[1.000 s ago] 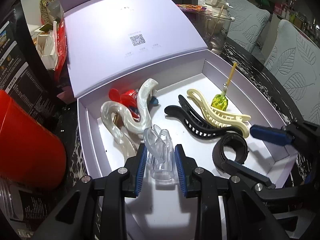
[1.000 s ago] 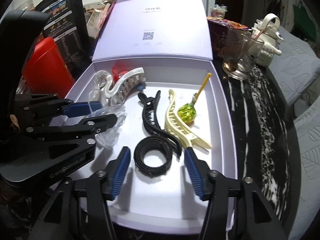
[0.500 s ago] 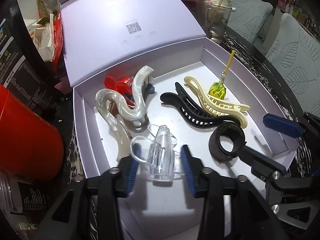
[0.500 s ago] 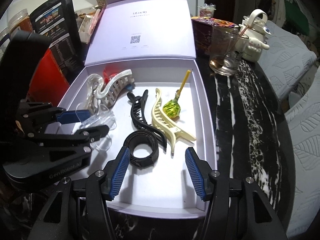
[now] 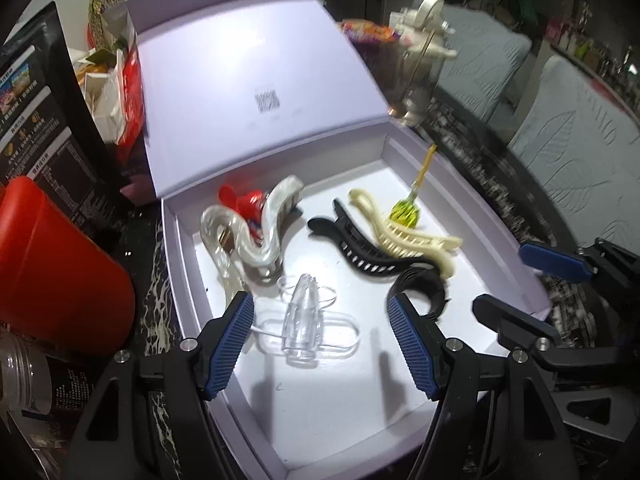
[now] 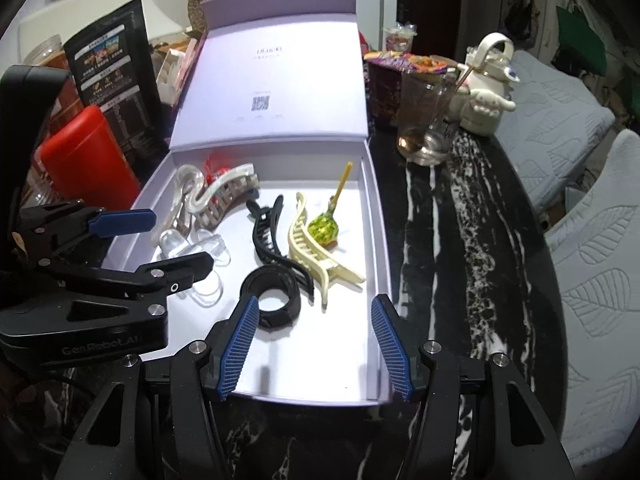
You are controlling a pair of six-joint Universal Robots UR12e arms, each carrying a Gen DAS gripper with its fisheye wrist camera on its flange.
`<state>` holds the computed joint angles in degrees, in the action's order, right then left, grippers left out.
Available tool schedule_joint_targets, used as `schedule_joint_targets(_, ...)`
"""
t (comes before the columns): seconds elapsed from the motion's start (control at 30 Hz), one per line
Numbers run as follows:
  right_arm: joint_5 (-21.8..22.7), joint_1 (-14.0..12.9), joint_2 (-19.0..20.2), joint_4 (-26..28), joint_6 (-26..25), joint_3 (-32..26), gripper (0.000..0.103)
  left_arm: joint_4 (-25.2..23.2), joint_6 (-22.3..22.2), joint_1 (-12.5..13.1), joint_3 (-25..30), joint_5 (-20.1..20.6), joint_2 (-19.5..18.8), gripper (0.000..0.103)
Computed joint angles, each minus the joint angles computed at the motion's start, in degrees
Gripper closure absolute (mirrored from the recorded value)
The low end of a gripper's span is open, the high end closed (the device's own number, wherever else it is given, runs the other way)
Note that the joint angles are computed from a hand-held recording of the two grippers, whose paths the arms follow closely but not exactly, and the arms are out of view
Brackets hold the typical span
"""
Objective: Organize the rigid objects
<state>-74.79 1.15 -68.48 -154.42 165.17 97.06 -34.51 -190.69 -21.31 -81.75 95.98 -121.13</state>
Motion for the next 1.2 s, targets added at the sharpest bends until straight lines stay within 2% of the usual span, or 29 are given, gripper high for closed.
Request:
schedule_joint_targets(0.07,0.2,-0.1,-0.4,-0.8,0.0,0.2,0.044,1.5,0.2,0.0,-0.5,-0.2,0.5,0.033)
schedule_joint_targets(0.43,1.2,-0.3,-2.2,-5.4,0.1,0.7,0.044,9.4,2.7,-0.9,-2.2,4.1,2.7,0.033)
schedule_joint_targets(0.67,2.1,-0.5,-3.2,-9.0,0.3,1.4,0.044,12.6,2.2,-0.8,-2.6,3.4,3.5,0.033)
schedule_joint_targets(0.93,2.0,-0.9,-5.1,-13.9,1.0,3.2,0.043,17.9,1.9,-1.4,-4.2,4.8,5.1,0.033)
schedule_joint_targets(1.03,2.1,-1.1,-6.1,-15.9,1.3,4.4,0.042,19.2,1.0,-1.5,-5.2,4.9,5.9,0.025)
schedule_joint_targets(1.2,3.2,-1.7,-7.9,-17.7,1.7,6.5,0.035,21.7,0.1,-2.1,-7.5,6.7,7.4,0.023)
